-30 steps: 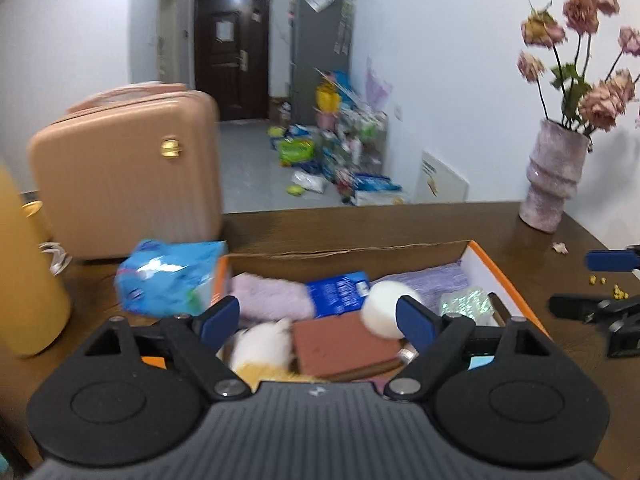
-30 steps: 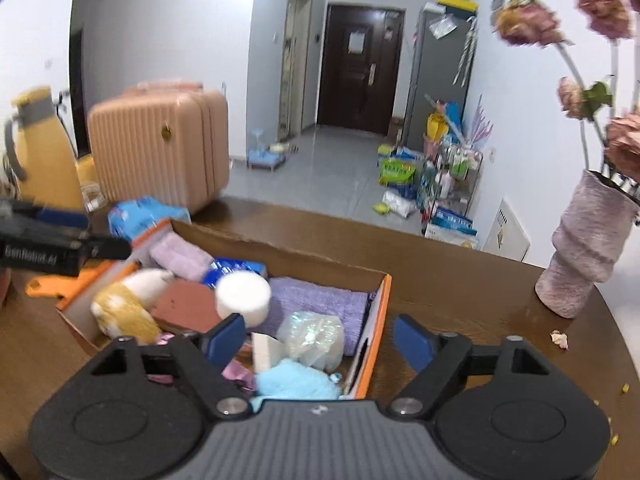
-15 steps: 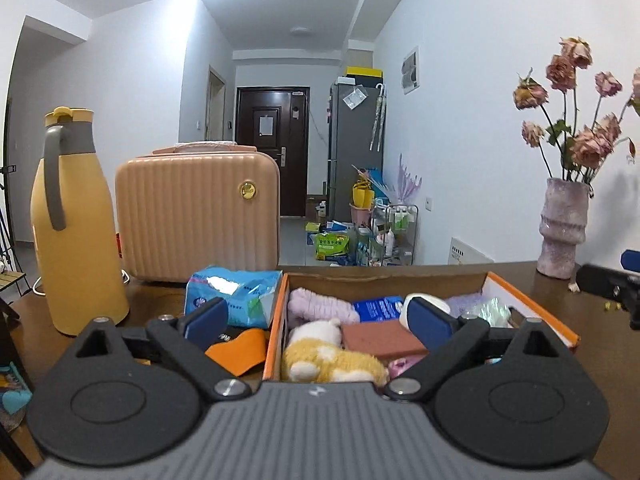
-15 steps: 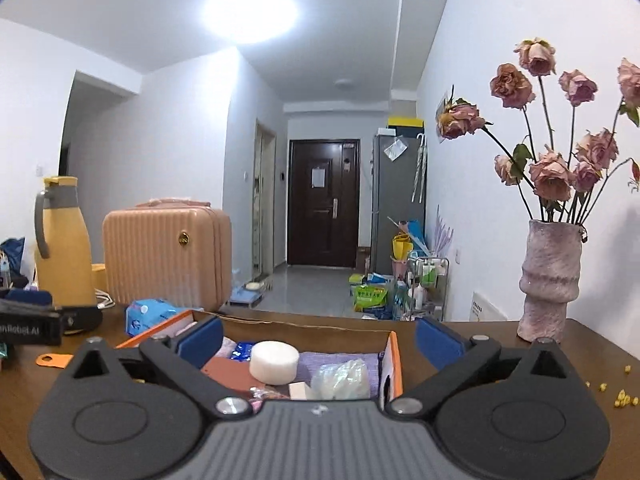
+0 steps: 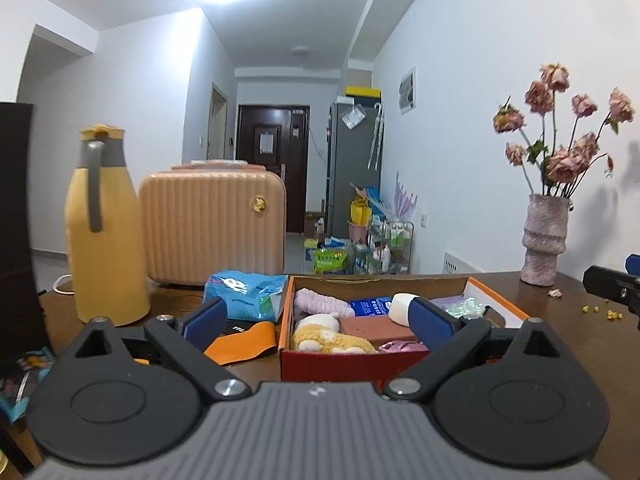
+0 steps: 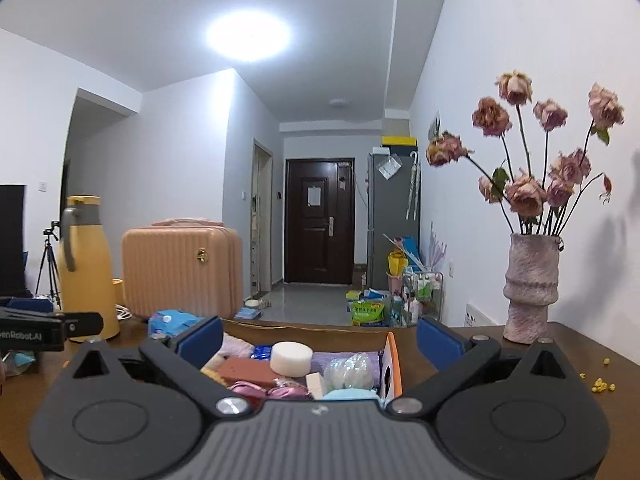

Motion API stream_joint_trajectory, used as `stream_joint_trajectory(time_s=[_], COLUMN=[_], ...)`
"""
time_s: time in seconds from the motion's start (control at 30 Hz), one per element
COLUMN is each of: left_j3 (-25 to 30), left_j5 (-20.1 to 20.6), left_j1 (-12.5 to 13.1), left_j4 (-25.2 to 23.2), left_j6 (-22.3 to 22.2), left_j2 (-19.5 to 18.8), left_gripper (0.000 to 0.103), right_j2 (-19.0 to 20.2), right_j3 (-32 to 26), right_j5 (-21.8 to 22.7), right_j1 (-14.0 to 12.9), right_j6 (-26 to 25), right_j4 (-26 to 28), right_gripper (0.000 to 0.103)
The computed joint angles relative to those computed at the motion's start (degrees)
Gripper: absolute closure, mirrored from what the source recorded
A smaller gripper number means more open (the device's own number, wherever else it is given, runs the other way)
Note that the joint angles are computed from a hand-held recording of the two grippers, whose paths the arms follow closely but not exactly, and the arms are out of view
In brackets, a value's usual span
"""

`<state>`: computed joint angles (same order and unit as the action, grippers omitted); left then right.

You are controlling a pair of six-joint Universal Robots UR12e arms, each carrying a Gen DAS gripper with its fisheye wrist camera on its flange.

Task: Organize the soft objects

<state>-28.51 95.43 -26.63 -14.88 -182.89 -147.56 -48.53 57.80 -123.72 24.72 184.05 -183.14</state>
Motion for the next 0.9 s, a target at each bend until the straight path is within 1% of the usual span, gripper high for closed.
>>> stream_joint_trajectory(time_s=[0.1,0.2,0.27,0.33,0.4,0.47,0.5,0.53,0.6,0.67,0.73,0.9], left_j3=[-11.46,-22.37,-28.34,-34.75,-39.83,-44.61,-46.77,-48.72,-51.58,-53.01,-54.08,-54.08], left_j5=[1.53,2.89,3.37,3.08,2.82,3.64,3.05,2.71,3.43,4.18,4.73,4.49], left_j1=[-0.32,-0.54,-0.58,-0.61,-0.72,-1.05,-1.05,-1.07,-1.17,-1.24,-1.32,-1.35], left_j4=[6.18,10.99,13.31,16.66,19.56,21.3,22.67,23.96,25.09,23.67,24.22,25.0], left_j6=[1.13,1.75,1.57,2.03,2.68,2.68,2.72,2.82,2.84,2.81,3.78,3.63], left_j2=[5.96,11.7,14.77,17.88,20.32,22.94,24.11,25.19,26.92,28.11,28.71,28.77], left_gripper=[0.002,0.0,0.0,0.0,0.0,0.0,0.0,0.0,0.0,0.0,0.0,0.0], right_j2=[-1.68,-3.84,-5.52,-6.98,-8.51,-9.82,-10.1,-10.34,-10.89,-11.61,-11.6,-10.89], right_j3=[3.39,7.39,10.46,13.53,16.7,19.37,20.36,21.1,22.13,23.05,23.33,22.06], right_j5=[-0.82,-2.35,-2.67,-3.21,-2.68,-2.19,-2.52,-3.42,-5.34,-6.93,-9.17,-9.92], right_j1=[1.25,2.97,4.15,5.41,6.61,7.87,8.6,9.36,10.76,11.9,13.02,13.49], right_j6=[-0.63,0.98,2.6,4.05,5.98,8.19,8.16,8.1,9.31,11.6,12.9,9.74], right_j4=[-2.27,-2.81,-2.54,-2.61,-1.49,0.22,-0.57,-1.08,-0.79,0.64,0.6,-2.1], right_gripper=[0.0,0.0,0.0,0.0,0.0,0.0,0.0,0.0,0.0,0.0,0.0,0.0])
